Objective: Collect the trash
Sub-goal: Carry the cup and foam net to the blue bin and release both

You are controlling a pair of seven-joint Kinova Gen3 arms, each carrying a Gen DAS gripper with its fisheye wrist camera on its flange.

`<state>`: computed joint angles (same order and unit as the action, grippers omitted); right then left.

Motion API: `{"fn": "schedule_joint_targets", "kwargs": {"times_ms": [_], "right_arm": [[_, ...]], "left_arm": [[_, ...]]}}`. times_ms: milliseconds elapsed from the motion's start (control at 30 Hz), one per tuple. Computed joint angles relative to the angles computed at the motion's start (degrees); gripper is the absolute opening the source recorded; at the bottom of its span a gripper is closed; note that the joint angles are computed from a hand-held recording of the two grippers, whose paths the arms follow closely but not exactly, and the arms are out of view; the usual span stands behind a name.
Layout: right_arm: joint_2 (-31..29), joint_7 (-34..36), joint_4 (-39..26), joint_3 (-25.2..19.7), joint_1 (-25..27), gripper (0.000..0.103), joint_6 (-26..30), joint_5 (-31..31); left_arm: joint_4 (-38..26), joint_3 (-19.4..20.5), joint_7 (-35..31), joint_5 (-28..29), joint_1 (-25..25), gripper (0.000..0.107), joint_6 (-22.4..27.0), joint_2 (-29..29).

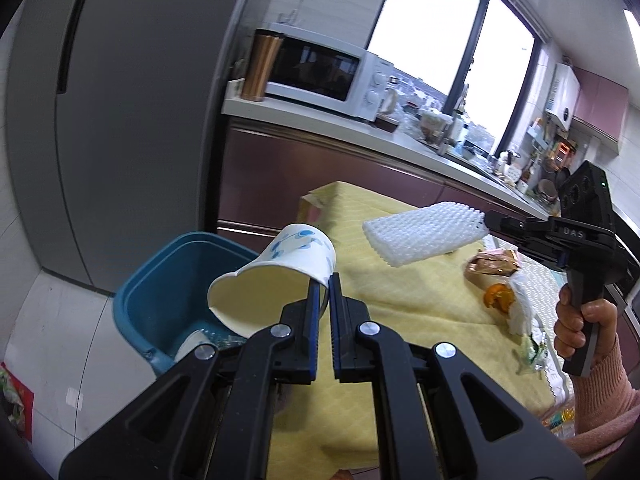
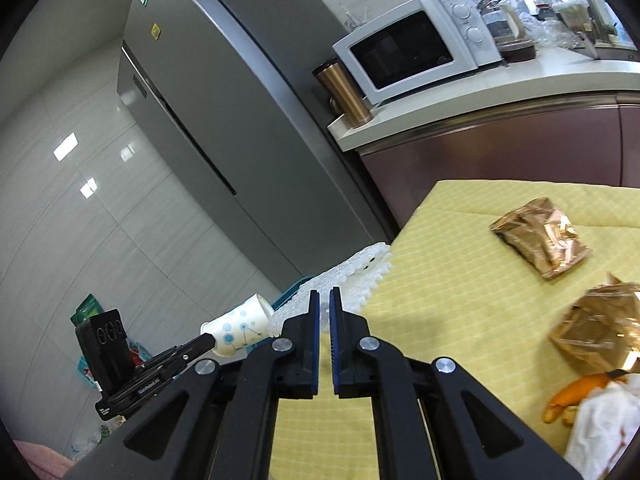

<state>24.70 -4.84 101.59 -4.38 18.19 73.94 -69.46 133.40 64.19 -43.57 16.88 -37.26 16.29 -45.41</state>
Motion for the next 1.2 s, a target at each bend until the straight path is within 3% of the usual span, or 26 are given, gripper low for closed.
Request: {"fn": "schedule_joint_targets", "kwargs": {"times_ms": [433,1200], "right_arm": [[-0.5,-1.8,0.4,-1.9,-5.8,0.004,-3.3,0.7],[0.6,-7.1,-0.7,-6.1,-15.4,0.004,-15.2,6.3]], "left_arm": [[4.0,-1.8,0.7,-0.1,-0.8,0.005,0.0,0.8],[6.4,3.9,0.9,0.4,-7.9,0.005,-2.9,5.7]]}}
